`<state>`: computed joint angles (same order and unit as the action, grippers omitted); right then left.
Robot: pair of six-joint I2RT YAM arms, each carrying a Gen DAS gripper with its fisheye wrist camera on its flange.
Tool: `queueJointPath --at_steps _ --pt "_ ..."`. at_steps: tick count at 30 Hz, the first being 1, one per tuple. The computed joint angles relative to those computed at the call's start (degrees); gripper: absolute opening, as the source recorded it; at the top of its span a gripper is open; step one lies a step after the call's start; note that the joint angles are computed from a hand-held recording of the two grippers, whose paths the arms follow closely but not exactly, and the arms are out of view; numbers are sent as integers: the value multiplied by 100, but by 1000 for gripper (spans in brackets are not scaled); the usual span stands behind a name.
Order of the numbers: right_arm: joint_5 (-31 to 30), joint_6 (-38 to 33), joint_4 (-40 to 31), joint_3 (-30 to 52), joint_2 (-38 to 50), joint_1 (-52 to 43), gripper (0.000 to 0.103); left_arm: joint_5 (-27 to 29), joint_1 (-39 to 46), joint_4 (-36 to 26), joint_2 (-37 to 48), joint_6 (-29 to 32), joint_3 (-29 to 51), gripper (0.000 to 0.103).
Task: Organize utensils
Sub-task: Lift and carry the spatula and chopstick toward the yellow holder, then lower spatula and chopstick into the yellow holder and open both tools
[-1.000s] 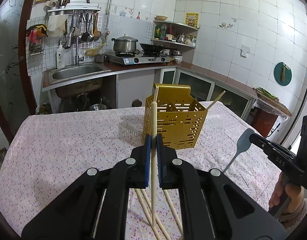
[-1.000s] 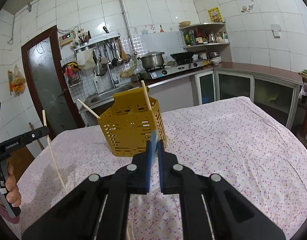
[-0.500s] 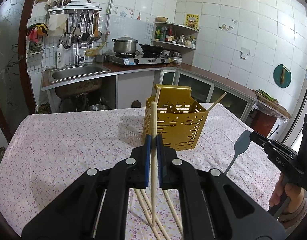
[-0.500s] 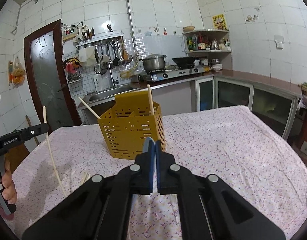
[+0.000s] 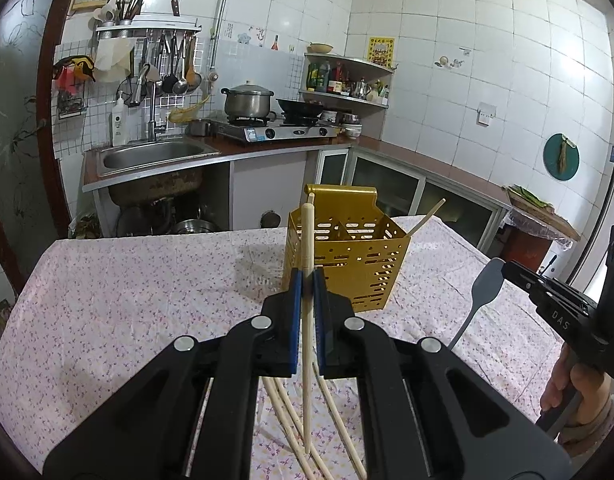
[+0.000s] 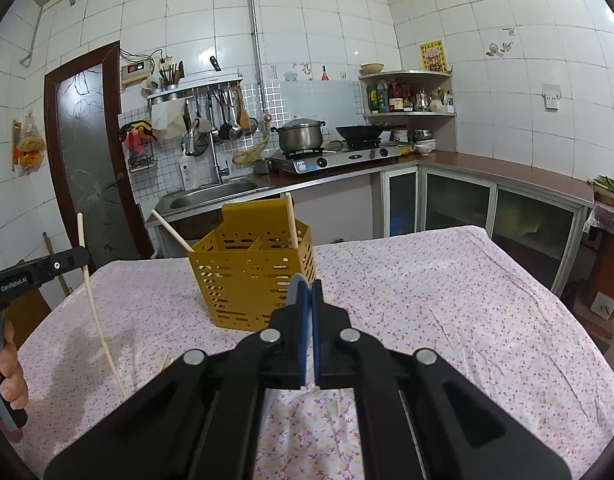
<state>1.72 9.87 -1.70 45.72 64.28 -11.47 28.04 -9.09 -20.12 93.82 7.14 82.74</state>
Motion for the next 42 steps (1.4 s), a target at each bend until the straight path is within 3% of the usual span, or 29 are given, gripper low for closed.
queueJointPath --at_steps 8,16,23,31,42 --pt "91 -32 -49 94 23 38 2 74 20 27 37 -87 58 4" --pt "97 -96 -241 773 139 -127 2 139 -139 31 304 -364 837 4" --pt "170 -301 -555 2288 718 -228 2 -133 -575 110 922 -674 2473 4" --pt "206 -358 -1154 4407 1885 -457 2 -700 -962 -345 2619 -948 5267 4" --pt "313 -623 -517 4508 3167 -310 2 -953 -1156 -94 3886 -868 5697 4"
